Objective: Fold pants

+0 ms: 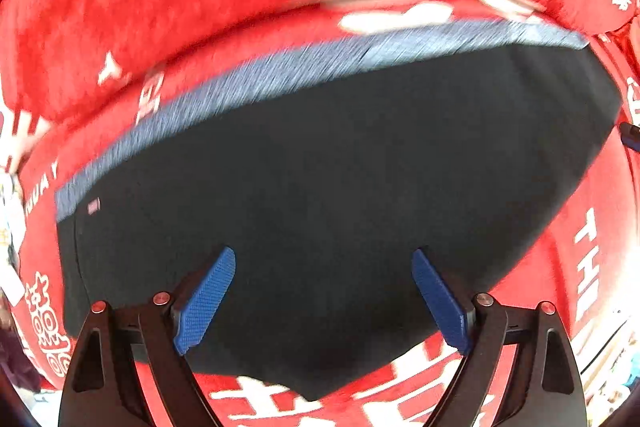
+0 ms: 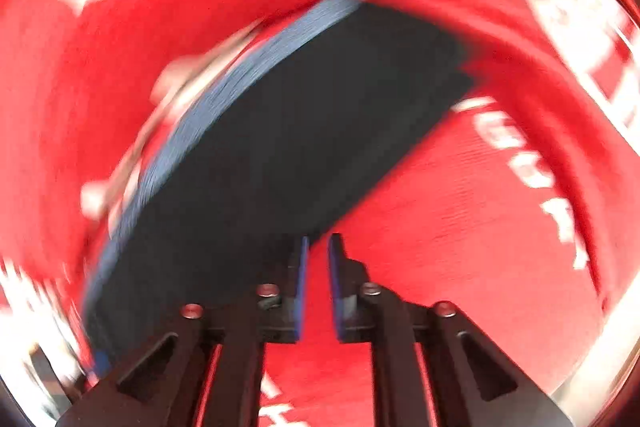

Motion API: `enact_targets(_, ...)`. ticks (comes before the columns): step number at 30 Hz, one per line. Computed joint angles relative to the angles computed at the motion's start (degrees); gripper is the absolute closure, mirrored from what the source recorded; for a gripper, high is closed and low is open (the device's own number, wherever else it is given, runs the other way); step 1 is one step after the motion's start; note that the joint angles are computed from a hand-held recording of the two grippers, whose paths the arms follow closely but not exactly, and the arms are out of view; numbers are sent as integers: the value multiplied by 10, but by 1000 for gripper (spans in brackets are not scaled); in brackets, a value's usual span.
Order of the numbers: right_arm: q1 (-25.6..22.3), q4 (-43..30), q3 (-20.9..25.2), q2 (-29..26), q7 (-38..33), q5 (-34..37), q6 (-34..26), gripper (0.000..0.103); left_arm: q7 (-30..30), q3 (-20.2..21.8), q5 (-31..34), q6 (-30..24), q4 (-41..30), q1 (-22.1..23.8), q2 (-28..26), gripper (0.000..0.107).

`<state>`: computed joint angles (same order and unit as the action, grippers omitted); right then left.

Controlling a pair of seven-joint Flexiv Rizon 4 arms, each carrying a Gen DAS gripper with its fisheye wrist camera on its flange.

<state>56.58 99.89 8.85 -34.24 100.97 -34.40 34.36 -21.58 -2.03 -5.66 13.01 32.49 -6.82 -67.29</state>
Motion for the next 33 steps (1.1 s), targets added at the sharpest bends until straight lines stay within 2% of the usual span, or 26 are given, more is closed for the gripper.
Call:
enact_targets(1, 19, 39, -9, 20, 72, -14, 5, 80, -4, -7, -5, 11, 28, -4, 15, 15)
enact_targets(3, 33, 90, -11, 44, 158, -40, 3, 77, -19, -17, -13, 29, 75, -17, 38, 15)
enact_targets(5, 28, 126, -8, 56, 207, -76, 11, 77, -39, -20, -18, 35, 100, -30, 48, 15)
enact_targets(8, 4, 186, -3, 71, 273, -134, 68, 76, -76, -16, -10, 64, 154, -54, 65, 15)
enact_targets(9, -1, 195, -5, 71, 298, -154, 82, 78, -82, -12, -2, 79, 177, -59, 74, 15)
enact_targets(10, -1, 195, -7, 71, 314, -172, 76, 84, -82, -14, 0, 101, 199, -59, 82, 15)
enact_targets(11, -4, 192, 0, 74, 300, -176, 62, 98, -77, -19, -2, 120, 218, -55, 91, 15)
enact_targets(13, -26, 183, 27, 73, 219, -148, 69, 98, -75, -20, -2, 123, 226, -55, 94, 15)
enact_targets(14, -29, 187, 29, 66, 219, -149, 93, 98, -75, -20, -1, 123, 226, -55, 94, 15)
enact_targets(15, -19, 192, 27, 63, 250, -153, 102, 97, -74, -18, 4, 126, 229, -58, 97, 15)
enact_targets(16, -4, 190, 26, 62, 286, -148, 86, 97, -77, -15, 9, 126, 228, -63, 98, 15)
enact_targets(17, -3, 180, 39, 62, 284, -114, 74, 96, -83, -10, 16, 123, 223, -69, 99, 15)
enact_targets(19, -10, 160, 63, 64, 242, -47, 65, 91, -92, -14, 14, 110, 214, -75, 103, 15)
enact_targets(20, 1, 153, 57, 68, 243, -48, 45, 91, -91, -24, 4, 117, 220, -74, 108, 15)
enact_targets(22, 5, 131, 50, 76, 184, -56, -5, 91, -90, -38, -10, 138, 231, -77, 113, 15)
enact_targets(23, -3, 130, 40, 79, 137, -86, -6, 91, -96, -40, -14, 141, 228, -83, 110, 15)
enact_targets(25, -35, 153, 1, 80, 83, -201, 68, 89, -126, -37, -13, 156, 221, -108, 99, 15)
enact_targets(27, -76, 153, -49, 61, 64, -342, 164, 88, -161, -30, -9, 174, 209, -129, 82, 15)
enact_targets(29, -117, 128, -76, 32, 57, -445, 239, 88, -195, -24, -5, 173, 191, -143, 66, 15)
enact_targets(32, -167, 78, -85, -23, 5, -488, 313, 88, -227, -27, -5, 188, 179, -153, 52, 15)
enact_targets(33, -171, 75, -77, -29, -17, -463, 310, 89, -230, -28, -5, 185, 168, -154, 46, 15)
